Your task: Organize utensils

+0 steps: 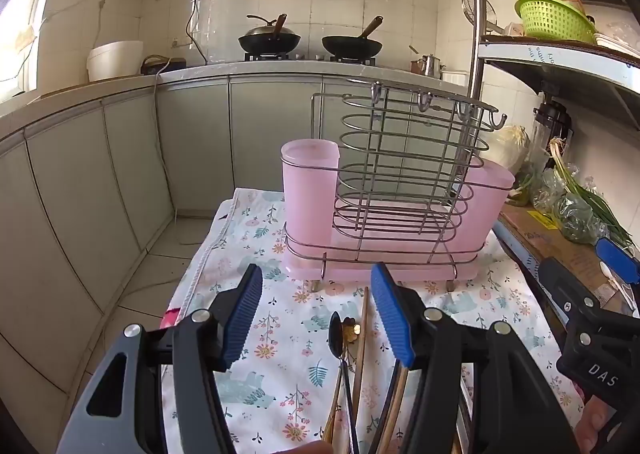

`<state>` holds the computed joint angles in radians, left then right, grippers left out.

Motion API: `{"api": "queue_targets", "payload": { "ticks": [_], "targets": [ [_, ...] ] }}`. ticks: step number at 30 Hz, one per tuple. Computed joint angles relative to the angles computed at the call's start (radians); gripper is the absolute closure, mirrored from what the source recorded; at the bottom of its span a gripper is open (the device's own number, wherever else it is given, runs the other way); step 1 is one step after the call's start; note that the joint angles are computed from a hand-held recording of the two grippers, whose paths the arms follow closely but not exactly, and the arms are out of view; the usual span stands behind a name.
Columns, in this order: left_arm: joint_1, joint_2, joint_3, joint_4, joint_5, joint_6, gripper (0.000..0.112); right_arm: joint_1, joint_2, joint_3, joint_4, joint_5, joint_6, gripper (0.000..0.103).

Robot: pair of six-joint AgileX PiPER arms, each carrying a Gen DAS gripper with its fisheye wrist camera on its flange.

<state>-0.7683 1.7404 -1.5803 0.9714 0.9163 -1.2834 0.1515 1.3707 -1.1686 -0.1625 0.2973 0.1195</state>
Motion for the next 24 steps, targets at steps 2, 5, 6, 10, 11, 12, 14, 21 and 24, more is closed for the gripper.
{"api": "queue_targets", "payload": {
  "ticks": [2, 5, 6, 10, 11, 12, 14, 21, 24],
  "targets": [
    [0.000, 0.000, -0.001, -0.002, 0.000, 0.002, 0.056, 0.001, 0.000, 0.000, -0.004, 0.001, 0.003, 0.004],
    [0.000, 0.000, -0.001, -0.002, 0.001, 0.001, 0.056, -0.001, -0.001, -0.001, 0.001, 0.001, -0.001, 0.004],
    [-0.001, 0.001, -0.002, 0.000, 0.002, -0.001, 0.056, 0.002, 0.000, 0.000, -0.013, 0.000, 0.009, 0.004],
    [-0.005, 0.005, -0.006, 0.005, 0.008, -0.006, 0.056, 0.001, 0.001, -0.001, -0.010, 0.000, 0.009, 0.004],
    [-0.001, 0.001, -0.002, 0.000, 0.000, -0.002, 0.056, 0.003, 0.000, 0.000, -0.018, 0.001, 0.014, 0.004],
    [-0.001, 0.001, -0.003, 0.000, 0.001, -0.002, 0.056, 0.003, 0.000, 0.000, -0.018, 0.001, 0.014, 0.004],
    [-0.002, 0.002, -0.002, 0.003, 0.001, -0.005, 0.056, 0.003, 0.000, 0.000, -0.019, -0.001, 0.015, 0.004],
    [-0.011, -0.006, 0.007, 0.010, 0.007, -0.017, 0.056, 0.004, -0.001, -0.001, -0.022, 0.000, 0.017, 0.004],
    [-0.010, -0.006, 0.006, 0.009, 0.007, -0.014, 0.056, 0.005, -0.002, 0.000, -0.027, 0.000, 0.022, 0.004]
  ]
}}
